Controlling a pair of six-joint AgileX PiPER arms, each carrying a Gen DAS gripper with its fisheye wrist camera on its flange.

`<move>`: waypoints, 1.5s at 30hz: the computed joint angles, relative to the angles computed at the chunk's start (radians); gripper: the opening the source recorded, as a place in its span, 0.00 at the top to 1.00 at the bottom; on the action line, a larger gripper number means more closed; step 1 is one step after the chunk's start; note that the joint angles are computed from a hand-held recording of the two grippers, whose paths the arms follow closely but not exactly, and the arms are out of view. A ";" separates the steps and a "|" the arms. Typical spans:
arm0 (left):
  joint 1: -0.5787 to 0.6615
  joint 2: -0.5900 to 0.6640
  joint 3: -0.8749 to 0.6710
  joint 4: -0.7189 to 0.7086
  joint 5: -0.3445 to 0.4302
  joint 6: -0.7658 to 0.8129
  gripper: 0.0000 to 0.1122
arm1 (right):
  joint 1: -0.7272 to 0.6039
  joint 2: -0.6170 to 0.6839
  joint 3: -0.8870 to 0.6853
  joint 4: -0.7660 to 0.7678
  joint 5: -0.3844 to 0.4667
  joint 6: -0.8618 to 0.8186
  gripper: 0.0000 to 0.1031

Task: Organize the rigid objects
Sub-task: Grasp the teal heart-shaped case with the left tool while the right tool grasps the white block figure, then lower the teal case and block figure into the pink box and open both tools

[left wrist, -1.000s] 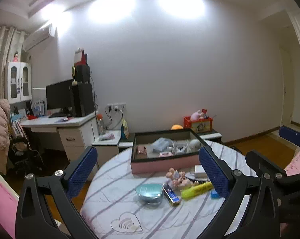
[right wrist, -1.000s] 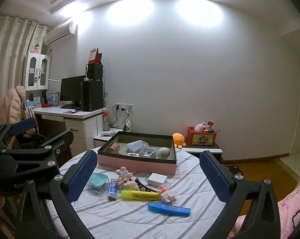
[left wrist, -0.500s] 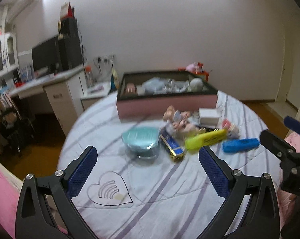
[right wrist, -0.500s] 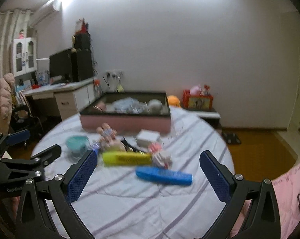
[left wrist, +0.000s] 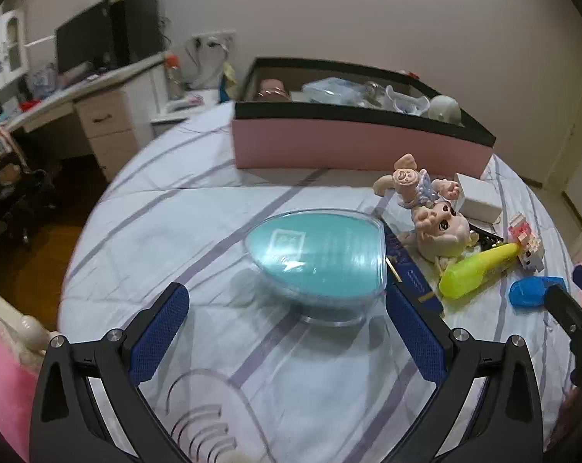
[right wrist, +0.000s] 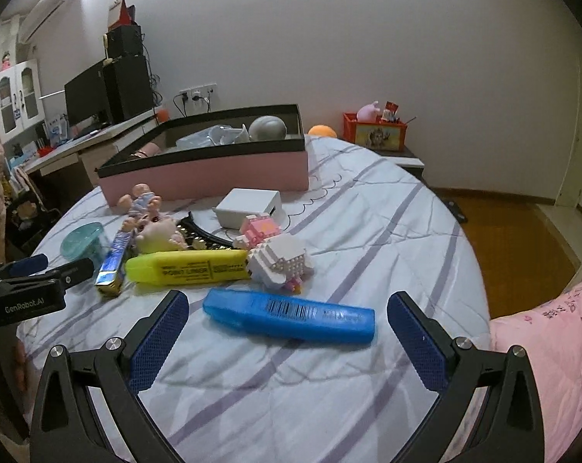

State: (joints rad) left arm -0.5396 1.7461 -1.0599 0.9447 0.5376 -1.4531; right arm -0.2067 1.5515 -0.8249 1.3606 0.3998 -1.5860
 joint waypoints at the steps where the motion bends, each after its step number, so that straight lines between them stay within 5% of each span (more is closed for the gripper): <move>1: 0.014 0.011 -0.020 -0.047 -0.007 0.060 0.08 | 0.004 0.008 -0.009 -0.012 -0.001 0.014 0.00; 7: 0.066 0.064 -0.109 -0.241 0.017 0.303 0.08 | 0.030 0.025 -0.038 -0.160 -0.034 0.174 0.00; 11: 0.056 0.029 -0.066 -0.173 -0.028 0.251 0.36 | 0.048 0.038 -0.048 -0.304 -0.062 0.327 0.00; 15: -0.012 0.015 -0.033 -0.047 0.048 0.143 0.36 | 0.048 0.042 -0.068 -0.368 -0.053 0.401 0.00; 23: -0.063 -0.057 0.025 -0.039 0.097 0.125 0.36 | 0.060 0.132 -0.234 -0.548 0.005 0.584 0.00; 26: -0.073 -0.062 0.021 -0.042 0.110 0.133 0.36 | 0.066 0.194 -0.307 -0.612 0.066 0.650 0.13; 30: -0.081 -0.053 0.002 -0.048 0.120 0.139 0.36 | 0.053 0.236 -0.358 -0.570 0.148 0.606 0.49; 35: -0.105 -0.068 -0.006 -0.032 0.141 0.125 0.36 | 0.050 0.225 -0.348 -0.508 0.151 0.525 0.51; 38: -0.134 -0.075 -0.014 -0.007 0.183 0.107 0.36 | 0.055 0.145 -0.262 -0.420 0.077 0.435 0.51; 45: -0.192 -0.151 0.035 0.072 0.224 -0.016 0.36 | 0.074 -0.023 -0.131 -0.237 0.090 0.253 0.51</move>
